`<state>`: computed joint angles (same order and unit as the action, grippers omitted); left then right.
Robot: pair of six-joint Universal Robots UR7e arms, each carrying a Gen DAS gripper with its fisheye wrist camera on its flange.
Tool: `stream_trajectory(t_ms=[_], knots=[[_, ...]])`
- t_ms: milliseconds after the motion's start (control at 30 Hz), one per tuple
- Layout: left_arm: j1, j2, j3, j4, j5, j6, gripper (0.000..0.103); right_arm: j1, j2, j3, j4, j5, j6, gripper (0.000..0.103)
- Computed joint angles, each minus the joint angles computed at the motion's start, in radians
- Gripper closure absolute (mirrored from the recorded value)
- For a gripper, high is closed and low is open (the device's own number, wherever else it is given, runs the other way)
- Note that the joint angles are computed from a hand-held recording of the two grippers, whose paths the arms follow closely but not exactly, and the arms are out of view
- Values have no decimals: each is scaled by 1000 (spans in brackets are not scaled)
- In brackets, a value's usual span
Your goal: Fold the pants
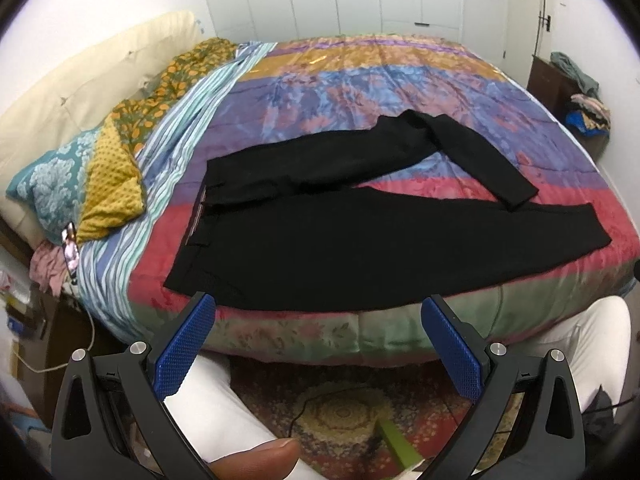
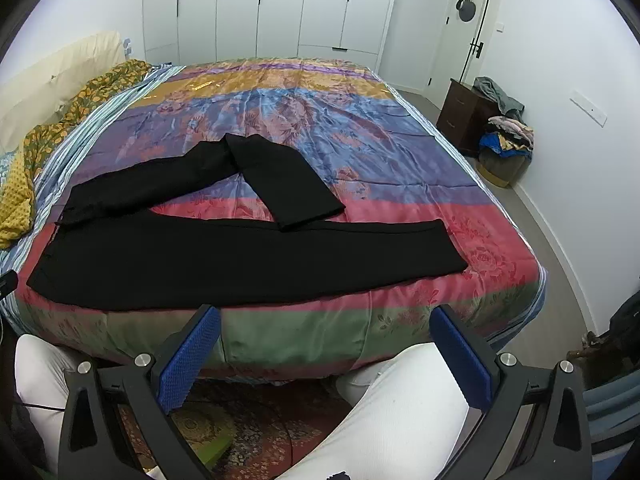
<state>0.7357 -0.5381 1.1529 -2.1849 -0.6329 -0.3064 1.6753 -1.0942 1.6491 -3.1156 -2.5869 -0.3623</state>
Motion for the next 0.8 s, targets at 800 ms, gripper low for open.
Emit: stream_trajectory(t_ms=[800], knots=[[-14, 12, -18, 35, -11, -1, 0, -1, -3, 19, -82, 65, -69, 0]])
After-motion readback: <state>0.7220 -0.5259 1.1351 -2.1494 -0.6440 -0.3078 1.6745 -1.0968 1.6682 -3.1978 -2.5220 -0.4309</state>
